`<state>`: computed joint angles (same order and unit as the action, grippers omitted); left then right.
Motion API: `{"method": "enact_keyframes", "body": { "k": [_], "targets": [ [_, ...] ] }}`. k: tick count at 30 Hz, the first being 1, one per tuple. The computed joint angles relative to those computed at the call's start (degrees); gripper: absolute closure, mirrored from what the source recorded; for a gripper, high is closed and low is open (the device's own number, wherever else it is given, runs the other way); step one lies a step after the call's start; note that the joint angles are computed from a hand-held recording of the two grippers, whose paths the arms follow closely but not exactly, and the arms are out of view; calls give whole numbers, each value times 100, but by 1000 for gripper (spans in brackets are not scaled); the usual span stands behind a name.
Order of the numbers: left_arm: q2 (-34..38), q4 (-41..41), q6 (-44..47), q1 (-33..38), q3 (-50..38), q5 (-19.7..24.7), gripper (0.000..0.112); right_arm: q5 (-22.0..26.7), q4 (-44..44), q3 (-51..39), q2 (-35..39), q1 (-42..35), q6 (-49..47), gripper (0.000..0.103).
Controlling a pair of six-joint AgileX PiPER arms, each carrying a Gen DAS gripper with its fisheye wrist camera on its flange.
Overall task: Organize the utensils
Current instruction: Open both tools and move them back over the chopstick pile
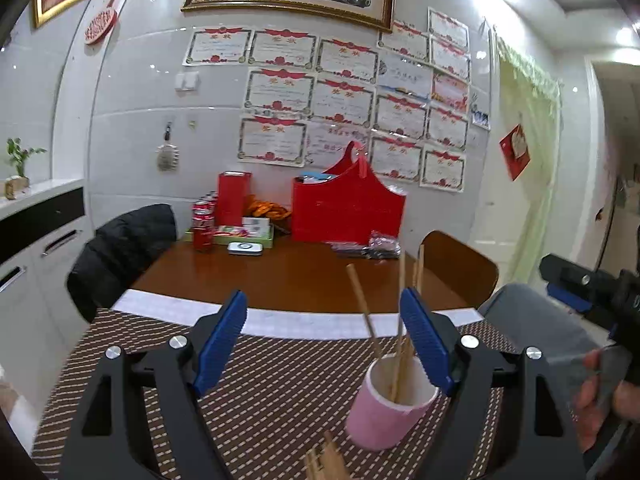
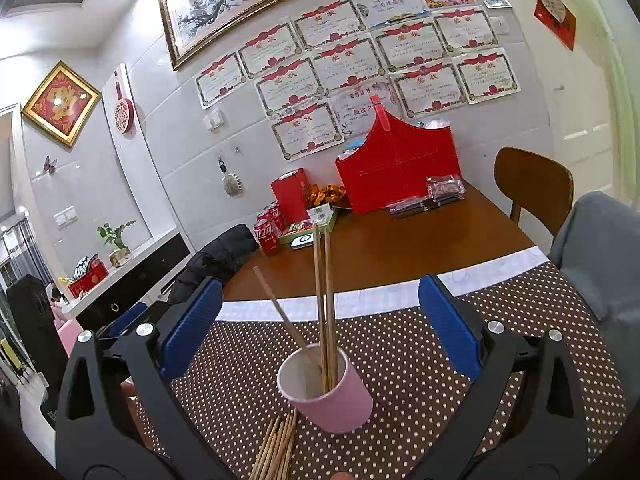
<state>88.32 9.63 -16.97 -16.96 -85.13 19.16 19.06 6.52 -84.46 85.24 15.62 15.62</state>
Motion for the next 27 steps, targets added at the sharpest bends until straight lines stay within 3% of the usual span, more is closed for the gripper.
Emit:
{"method": "enact_keyframes", "body": {
  "k": [6,9,19,27],
  "targets": [
    [-496,459,-257,-36,314,404,34,182,-765,222,-382,290,614,6],
    [-751,304,-90,7,513,543,34,255,-1123,354,-568,462,913,6],
    [-1261,148,62,83,1043,739,34,462,-2136,656,-933,913,1833,6],
    [-1427,68,147,144,1542,869,34,516,-2388,1065,-1067,1143,2132,6]
  ]
}}
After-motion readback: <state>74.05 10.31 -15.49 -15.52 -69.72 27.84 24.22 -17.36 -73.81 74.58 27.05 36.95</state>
